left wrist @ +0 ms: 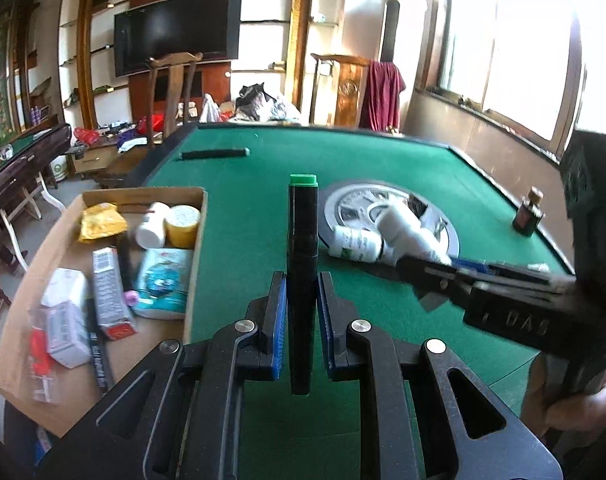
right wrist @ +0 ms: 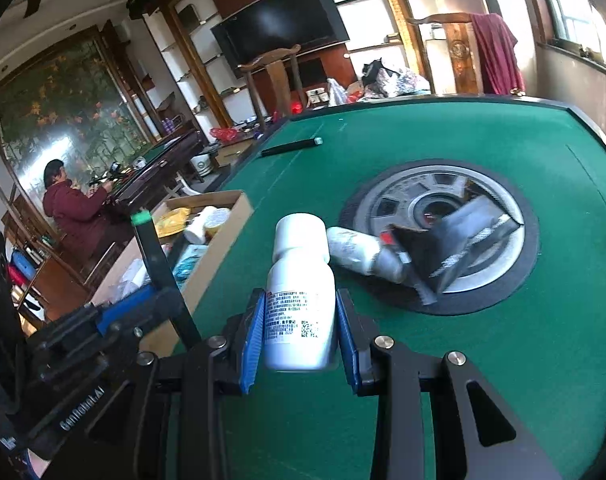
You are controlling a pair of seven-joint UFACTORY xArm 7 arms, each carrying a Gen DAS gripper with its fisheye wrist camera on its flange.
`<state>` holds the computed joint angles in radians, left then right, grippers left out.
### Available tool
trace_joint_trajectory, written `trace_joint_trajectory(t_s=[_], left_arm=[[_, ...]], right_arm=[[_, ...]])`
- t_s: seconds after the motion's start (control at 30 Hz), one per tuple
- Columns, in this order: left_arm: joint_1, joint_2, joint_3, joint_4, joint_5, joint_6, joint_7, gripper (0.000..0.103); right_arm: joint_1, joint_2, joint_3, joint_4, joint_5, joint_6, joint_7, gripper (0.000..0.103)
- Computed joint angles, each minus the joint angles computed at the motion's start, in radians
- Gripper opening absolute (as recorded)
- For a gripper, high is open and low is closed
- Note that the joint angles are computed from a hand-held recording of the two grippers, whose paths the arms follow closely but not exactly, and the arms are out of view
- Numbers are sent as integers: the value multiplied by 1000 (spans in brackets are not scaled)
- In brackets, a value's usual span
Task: Organize objects
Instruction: 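Lift the marker and white bottle and carry both over the cardboard tray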
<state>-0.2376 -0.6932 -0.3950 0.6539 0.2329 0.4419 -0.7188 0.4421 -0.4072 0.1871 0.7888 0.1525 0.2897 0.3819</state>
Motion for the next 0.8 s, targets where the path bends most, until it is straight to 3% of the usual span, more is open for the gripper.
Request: trace_joint_trajectory(t_s=[0.43,0.63,0.8], left_arm=[[29,-278,160,-128,-93,69,88,14],[50,-344,226,-188,-147,121,158,15],[49,-335,252,-219,-193,138,205,15]], right_arm=[[83,210,96,210,-37,-23,32,34],[111,352,145,337,-166,8,118,34],[159,454,136,419,-270,57,187,34]])
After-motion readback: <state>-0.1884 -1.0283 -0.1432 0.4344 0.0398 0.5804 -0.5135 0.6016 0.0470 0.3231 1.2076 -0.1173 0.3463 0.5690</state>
